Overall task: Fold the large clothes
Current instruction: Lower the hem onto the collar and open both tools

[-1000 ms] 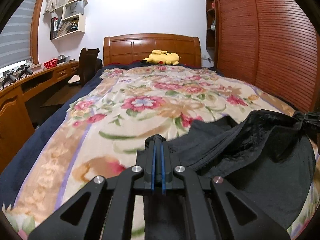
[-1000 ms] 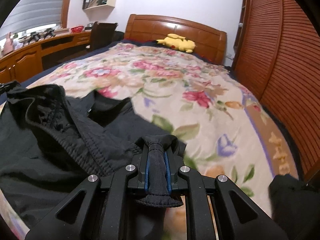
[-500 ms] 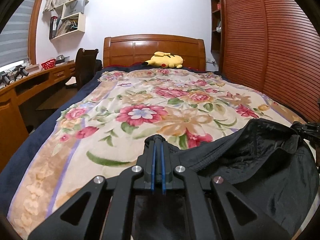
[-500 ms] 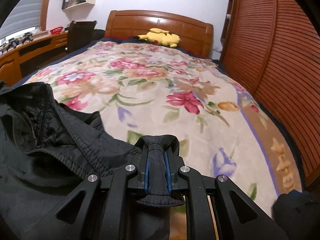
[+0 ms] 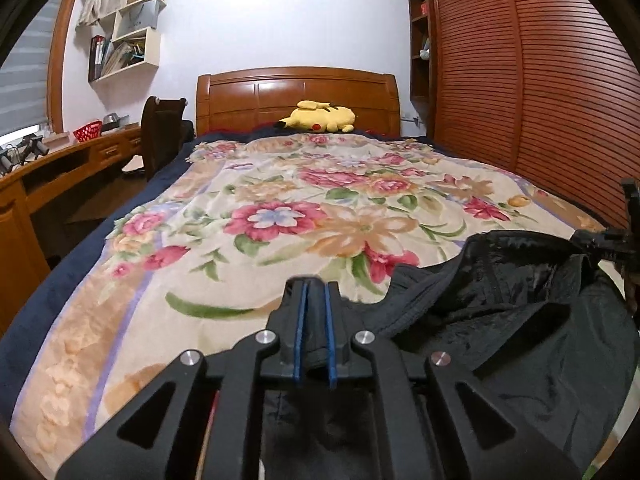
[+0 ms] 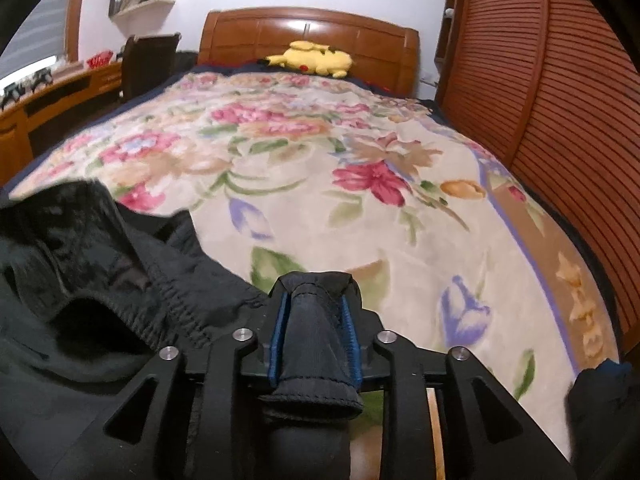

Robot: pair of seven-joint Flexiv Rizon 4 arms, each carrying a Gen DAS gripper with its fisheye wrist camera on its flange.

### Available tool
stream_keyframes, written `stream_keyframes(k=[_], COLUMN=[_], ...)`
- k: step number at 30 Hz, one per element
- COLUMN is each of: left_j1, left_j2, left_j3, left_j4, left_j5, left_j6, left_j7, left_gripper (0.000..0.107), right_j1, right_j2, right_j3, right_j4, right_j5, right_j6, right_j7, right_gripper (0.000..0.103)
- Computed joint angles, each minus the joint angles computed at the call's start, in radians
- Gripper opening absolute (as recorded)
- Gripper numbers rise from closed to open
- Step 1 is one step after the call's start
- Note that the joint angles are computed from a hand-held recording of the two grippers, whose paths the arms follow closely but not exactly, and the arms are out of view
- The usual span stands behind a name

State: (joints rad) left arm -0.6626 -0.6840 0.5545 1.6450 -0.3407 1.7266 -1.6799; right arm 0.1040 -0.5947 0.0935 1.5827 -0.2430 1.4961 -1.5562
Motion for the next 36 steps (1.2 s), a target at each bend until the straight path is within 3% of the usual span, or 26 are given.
stream_keyframes(k=[1,2,4,6,8,12,17,22,25,27,32,36], left_j1=[-0.002,0.010,0.061,0.087,0.075,0.076,0.064,0.064,0.081,0.077,0.061,0.020], left_j2=[0.004,0.014,0.047,0.064,0.069,0.082,0.076,0.068,0.072,0.071,0.060,0.048], left_j3=[0.001,-0.017,-0.098,-0.145,-0.144,-0.174,-0.180,-0.189,-0.212,-0.209,-0.195,-0.148], left_j4=[0.008,0.016,0.039,0.057,0.069,0.093,0.097,0.095,0.099,0.098,0.093,0.089], left_j5=[0.003,0.008,0.022,0.024,0.009,-0.026,-0.085,-0.116,-0.117,-0.123,-0.143,-0.169], left_j6=[0.005,0.012,0.030,0.056,0.073,0.102,0.101,0.094,0.097,0.099,0.101,0.096], left_j7=[0.000,0.005,0.023,0.038,0.056,0.103,0.157,0.182,0.191,0.195,0.214,0.216], left_gripper=[0.007,0.008,0.011,0.018,0.024,0.032,0.036,0.038,0.039,0.039,0.039,0.039], right_j1=[-0.001,0.000,-0.002,-0.016,-0.038,-0.021,-0.062,-0.057,-0.059,-0.043,-0.024,0.035], right_j2=[0.010,0.019,0.038,0.050,0.054,0.043,-0.028,-0.106,-0.127,-0.127,-0.125,-0.129], right_j3=[0.000,-0.003,-0.006,0.009,0.035,0.006,0.078,0.092,0.100,0.082,0.074,-0.023], right_j4=[0.009,0.019,0.041,0.046,0.048,0.044,-0.060,-0.200,-0.244,-0.238,-0.227,-0.224], right_j5=[0.004,0.006,0.008,0.006,0.005,-0.010,0.052,0.116,0.158,0.157,0.142,0.098], right_j6=[0.016,0.038,0.083,0.074,0.052,-0.026,-0.177,-0.316,-0.334,-0.299,-0.236,-0.136], right_j7=[0.002,0.002,0.002,0.000,-0.019,-0.022,-0.077,-0.114,-0.144,-0.163,-0.238,-0.149], right_gripper=[0.038,0.053,0.064,0.065,0.065,0.065,0.065,0.065,0.048,0.011,0.004,0.002])
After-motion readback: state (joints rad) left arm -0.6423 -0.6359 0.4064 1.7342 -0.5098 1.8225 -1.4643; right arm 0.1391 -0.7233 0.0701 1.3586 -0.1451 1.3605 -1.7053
